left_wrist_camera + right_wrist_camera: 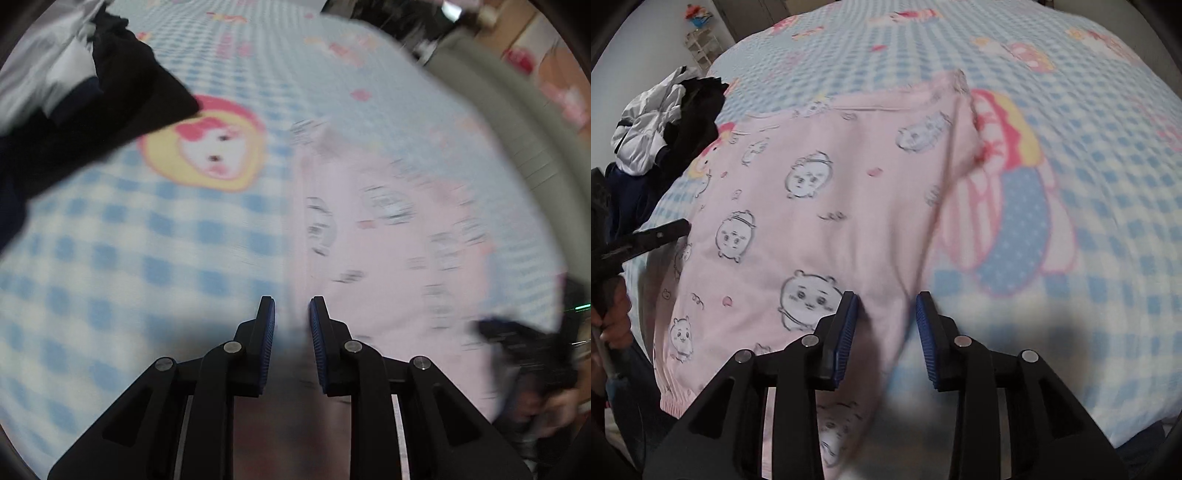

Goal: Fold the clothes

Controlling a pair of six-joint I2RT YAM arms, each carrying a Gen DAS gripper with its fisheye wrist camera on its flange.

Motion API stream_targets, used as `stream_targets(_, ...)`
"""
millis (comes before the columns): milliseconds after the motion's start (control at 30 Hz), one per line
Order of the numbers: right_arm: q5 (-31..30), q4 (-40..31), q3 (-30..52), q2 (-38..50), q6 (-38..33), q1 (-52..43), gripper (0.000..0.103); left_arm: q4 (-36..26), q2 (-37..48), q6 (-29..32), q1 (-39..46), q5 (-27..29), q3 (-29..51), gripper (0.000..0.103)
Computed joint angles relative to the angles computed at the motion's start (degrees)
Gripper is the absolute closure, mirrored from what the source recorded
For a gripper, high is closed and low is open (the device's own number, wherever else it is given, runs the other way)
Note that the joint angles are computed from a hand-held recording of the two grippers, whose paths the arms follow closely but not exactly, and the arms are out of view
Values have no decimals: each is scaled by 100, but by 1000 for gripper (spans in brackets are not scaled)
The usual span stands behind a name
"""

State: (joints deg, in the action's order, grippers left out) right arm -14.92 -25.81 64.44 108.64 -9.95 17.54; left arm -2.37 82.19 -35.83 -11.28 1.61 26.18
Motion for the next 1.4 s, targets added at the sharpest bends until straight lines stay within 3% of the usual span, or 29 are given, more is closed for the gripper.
stream_targets(167,121,-266,503,-160,-87,-257,67,-13,147,476,569,357,589,82)
stream_targets(433,-219,-933,2580,1275,254,-400,67,209,1931,688,735,667,2271,82)
stream_targets(567,-57,-1059,3362,2015,415,-294,67,179,2574,683,822,742,2734,82)
stream_targets(767,38,-1071,3887,2519,492,-378,67,-263,2797,1178,662,-469,2882,85)
stream_targets(833,-101,-1097,3940,2581,573,-483,67,-325,2606,1221,753,-399,2771,87)
stream_targets(933,-380,-1014,3617,2189,744,-744,65,-281,2031,1243,887,15,2404,88)
stream_targets(1033,-673,-843,2766,1365,559,-825,62,-140,1025,1229,612,646,1751,86)
stream_targets(1100,-853,-791,2026,770,342,-750,62,-135,473,977,206,764,1332,86)
stream_targets(1267,-1224,-527,101,-328,102,-400,60,158,-52,-254,-1349,388,461,86)
stream_targets(1333,-1234,-322,-712,-693,102,-285,60,93,-56,-663,-1939,8,324,86)
stream_targets(1400,-1008,103,-1508,-1166,33,-204,60,-345,-61,-1027,-2514,-603,314,86)
